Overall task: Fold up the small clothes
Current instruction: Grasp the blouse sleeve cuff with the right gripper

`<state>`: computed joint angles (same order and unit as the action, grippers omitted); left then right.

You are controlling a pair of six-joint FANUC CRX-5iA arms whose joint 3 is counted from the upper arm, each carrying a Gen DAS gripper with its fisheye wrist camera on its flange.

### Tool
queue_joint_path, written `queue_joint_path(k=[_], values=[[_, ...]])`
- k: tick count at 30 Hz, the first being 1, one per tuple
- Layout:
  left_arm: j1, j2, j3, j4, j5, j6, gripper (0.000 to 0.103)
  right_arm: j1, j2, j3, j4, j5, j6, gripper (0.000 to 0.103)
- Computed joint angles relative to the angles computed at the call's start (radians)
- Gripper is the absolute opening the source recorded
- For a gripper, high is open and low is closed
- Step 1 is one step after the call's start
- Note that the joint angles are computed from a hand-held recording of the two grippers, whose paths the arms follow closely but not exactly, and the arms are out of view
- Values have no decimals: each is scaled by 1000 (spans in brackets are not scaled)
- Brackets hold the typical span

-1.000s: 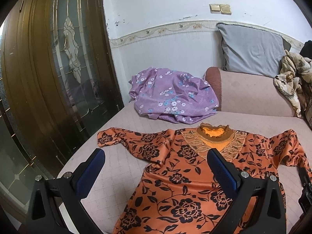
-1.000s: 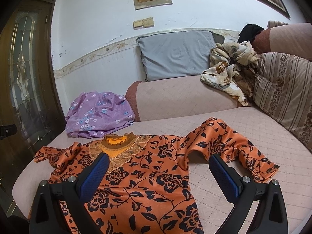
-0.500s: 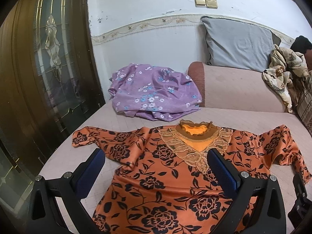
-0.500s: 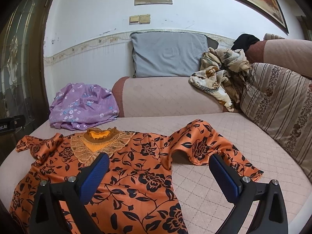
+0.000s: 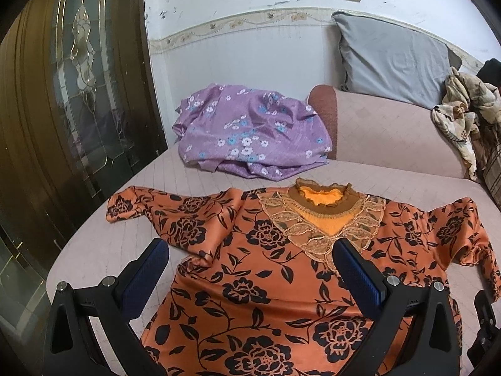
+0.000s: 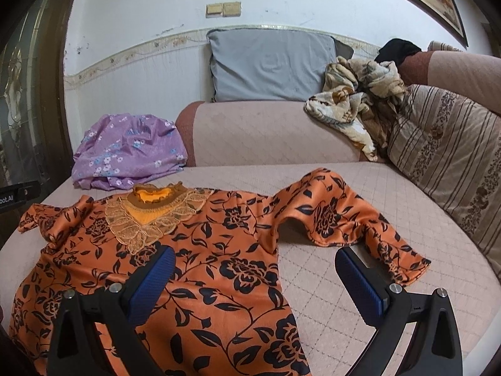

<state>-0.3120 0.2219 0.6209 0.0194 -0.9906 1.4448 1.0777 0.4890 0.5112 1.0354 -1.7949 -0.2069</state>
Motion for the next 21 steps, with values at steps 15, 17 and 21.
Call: queue_joint_path(k=[15, 17, 21], values=[[5, 184, 127, -40, -105, -21, 103, -20, -417, -510, -33, 333, -538, 103], [0, 206, 153, -47, -116, -15, 103, -47, -530, -656, -9, 456, -712, 103], [-12, 232, 186, -46, -137, -21, 103, -128, -722, -934, 73, 681, -1151, 103]])
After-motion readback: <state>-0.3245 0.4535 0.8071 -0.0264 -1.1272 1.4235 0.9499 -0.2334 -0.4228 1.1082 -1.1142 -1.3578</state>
